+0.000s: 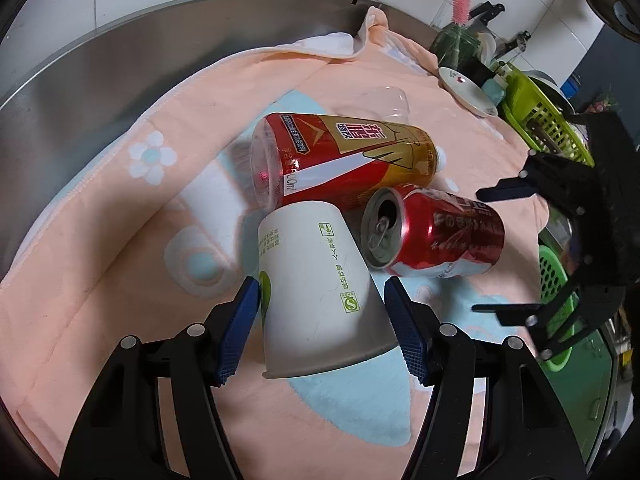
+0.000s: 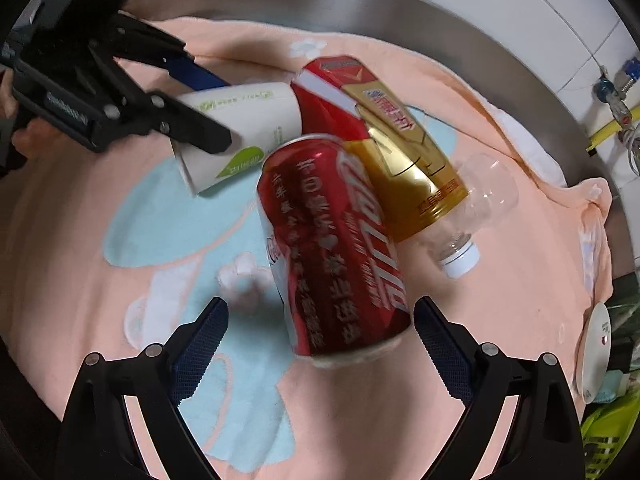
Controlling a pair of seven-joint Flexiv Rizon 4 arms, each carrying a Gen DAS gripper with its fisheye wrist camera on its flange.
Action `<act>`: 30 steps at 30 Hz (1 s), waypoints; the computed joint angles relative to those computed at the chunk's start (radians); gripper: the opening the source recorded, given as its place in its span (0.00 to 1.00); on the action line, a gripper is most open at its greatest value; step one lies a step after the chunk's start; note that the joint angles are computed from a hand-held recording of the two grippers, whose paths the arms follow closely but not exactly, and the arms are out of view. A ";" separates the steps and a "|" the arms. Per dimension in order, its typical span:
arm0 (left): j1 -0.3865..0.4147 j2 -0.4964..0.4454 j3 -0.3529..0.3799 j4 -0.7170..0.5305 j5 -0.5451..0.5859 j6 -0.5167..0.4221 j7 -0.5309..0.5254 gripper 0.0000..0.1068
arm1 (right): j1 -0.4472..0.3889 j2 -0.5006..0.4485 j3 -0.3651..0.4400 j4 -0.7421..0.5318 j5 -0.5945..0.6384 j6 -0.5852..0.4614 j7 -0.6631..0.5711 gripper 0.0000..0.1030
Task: Collect trash
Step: 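Grasp the red Coca-Cola can with the right gripper while the left grasps the white paper cup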
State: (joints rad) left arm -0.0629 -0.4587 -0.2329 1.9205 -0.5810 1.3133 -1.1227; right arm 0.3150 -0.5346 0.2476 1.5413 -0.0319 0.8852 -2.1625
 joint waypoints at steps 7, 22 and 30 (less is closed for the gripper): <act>-0.014 0.003 0.025 -0.010 0.038 -0.020 -0.020 0.60 | 0.015 -0.043 0.001 -0.076 0.007 -0.027 0.022 0.88; -0.057 -0.025 0.098 -0.091 0.141 -0.120 -0.123 0.67 | 0.029 -0.060 -0.005 -0.073 0.020 0.020 0.146 0.72; -0.049 -0.043 0.078 -0.093 0.141 -0.113 -0.157 0.63 | -0.014 0.071 0.004 0.108 0.071 0.131 0.239 0.72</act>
State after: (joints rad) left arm -0.1119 -0.5017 -0.1547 1.8279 -0.4403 1.2007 -1.2801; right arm 0.3006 -0.4632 0.2514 1.6494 0.0391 1.0160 -1.9232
